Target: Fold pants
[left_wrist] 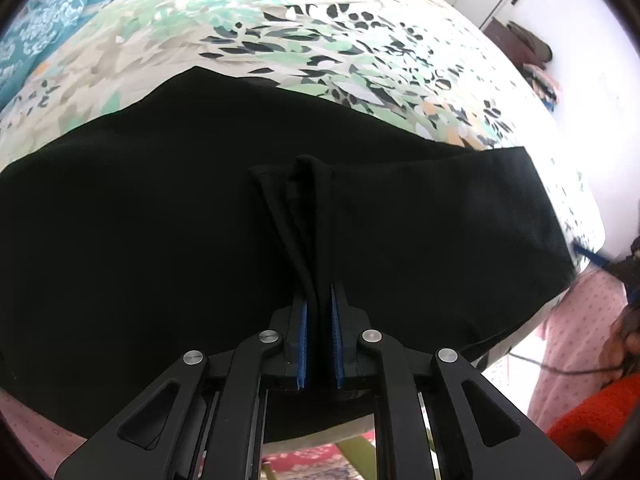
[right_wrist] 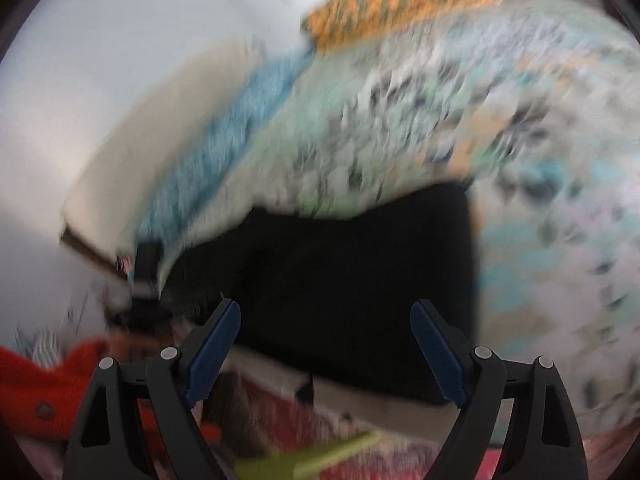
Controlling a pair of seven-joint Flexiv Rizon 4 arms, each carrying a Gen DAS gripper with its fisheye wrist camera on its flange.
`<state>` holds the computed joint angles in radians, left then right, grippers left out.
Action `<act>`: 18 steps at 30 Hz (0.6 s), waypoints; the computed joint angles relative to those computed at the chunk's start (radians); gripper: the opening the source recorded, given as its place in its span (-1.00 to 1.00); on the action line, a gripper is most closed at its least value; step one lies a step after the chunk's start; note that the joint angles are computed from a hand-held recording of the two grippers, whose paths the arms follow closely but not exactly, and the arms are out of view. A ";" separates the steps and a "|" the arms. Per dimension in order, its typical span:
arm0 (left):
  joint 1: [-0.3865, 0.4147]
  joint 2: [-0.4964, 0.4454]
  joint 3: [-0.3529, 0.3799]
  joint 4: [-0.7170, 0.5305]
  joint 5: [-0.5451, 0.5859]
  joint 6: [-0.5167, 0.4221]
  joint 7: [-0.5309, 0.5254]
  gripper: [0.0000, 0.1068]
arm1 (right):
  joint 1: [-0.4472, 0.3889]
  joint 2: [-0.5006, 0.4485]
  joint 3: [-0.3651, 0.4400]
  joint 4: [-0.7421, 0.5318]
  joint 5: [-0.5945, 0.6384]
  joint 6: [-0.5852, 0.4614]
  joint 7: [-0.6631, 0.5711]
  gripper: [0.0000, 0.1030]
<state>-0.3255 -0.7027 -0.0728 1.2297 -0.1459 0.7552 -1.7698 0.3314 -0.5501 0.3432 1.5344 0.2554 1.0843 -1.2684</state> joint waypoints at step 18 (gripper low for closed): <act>-0.029 0.075 0.041 0.087 0.111 0.266 -0.072 0.38 | -0.009 -0.079 -0.043 -0.191 -0.063 0.073 0.045 0.67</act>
<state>-0.3543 -0.6280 -0.0315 1.3169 -0.0347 1.0210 -1.8421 0.3220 -0.6288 0.3002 1.3436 0.1927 1.1578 -1.2231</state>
